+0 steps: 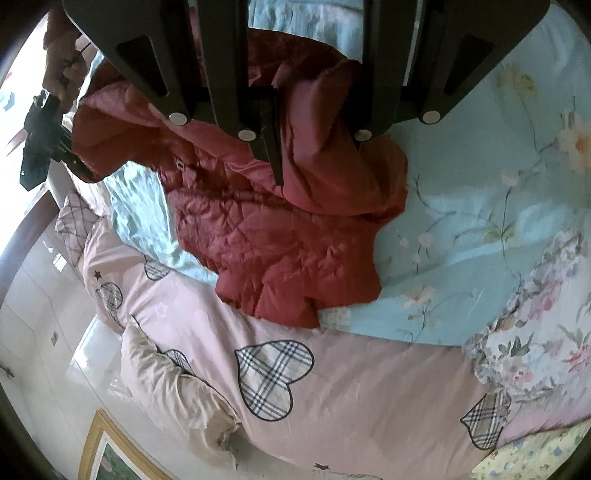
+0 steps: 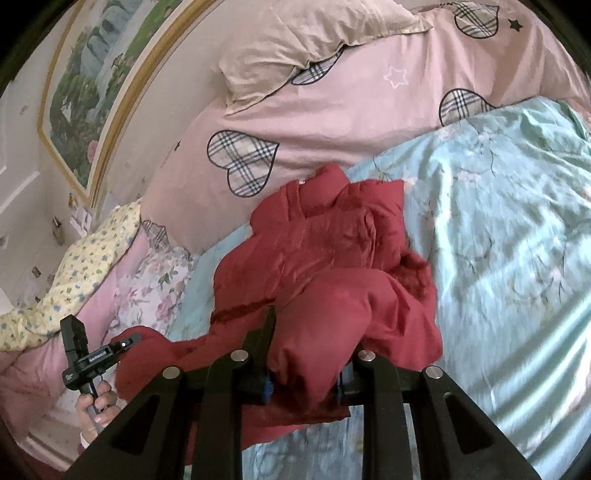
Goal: Fold large clothes
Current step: 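Grasp the coat hem with both tools and lift it toward the collar, then carry the held hem over the coat toward the collar with both tools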
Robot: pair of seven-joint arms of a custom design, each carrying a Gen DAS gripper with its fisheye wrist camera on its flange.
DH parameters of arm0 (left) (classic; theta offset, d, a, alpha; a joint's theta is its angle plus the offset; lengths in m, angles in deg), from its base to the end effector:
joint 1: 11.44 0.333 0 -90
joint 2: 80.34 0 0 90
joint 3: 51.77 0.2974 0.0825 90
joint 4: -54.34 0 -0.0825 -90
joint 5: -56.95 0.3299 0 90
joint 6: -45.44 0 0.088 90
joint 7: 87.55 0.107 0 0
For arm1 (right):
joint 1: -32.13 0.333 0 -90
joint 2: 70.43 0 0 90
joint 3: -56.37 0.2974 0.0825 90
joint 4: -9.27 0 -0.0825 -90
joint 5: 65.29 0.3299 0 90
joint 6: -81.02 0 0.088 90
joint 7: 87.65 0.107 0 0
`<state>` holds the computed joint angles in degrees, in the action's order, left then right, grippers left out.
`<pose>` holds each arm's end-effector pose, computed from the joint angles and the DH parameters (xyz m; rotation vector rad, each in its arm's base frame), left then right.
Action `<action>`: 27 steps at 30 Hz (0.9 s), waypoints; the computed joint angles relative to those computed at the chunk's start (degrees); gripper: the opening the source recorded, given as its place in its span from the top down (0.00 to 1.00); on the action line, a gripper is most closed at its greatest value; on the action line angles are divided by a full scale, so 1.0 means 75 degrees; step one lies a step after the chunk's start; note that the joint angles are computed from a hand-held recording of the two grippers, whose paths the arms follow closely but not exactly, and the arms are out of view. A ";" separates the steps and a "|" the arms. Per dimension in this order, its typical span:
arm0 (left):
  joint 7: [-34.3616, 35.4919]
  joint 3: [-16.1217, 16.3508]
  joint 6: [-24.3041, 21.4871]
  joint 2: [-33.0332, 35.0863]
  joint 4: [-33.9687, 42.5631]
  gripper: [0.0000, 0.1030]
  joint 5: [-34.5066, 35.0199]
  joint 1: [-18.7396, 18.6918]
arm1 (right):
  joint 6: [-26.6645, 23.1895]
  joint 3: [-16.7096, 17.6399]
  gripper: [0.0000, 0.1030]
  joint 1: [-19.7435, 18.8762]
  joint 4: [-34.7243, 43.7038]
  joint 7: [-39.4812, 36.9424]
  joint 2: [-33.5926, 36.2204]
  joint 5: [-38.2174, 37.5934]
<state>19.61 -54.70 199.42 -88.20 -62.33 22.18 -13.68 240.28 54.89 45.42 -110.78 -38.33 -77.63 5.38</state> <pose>0.5155 -0.0298 0.5922 -1.8837 1.7939 -1.1596 0.5052 0.0622 0.5487 -1.3856 1.5307 -0.1720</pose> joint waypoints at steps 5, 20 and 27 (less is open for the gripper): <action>-0.0379 -0.0127 0.0070 0.0645 0.0815 0.84 0.0425 0.0115 | 0.0161 0.0086 0.79 -0.0112 0.0810 0.0179 0.0659 -0.0259; -0.2027 -0.0560 -0.0121 0.2776 0.3463 0.84 0.2216 0.0479 | 0.0493 0.0781 0.79 -0.0875 0.3322 0.1571 0.2731 -0.1715; -0.2904 -0.0562 -0.0735 0.4172 0.5350 0.84 0.3123 0.0455 | 0.0508 0.0921 0.78 -0.1063 0.4585 0.2966 0.3796 -0.3182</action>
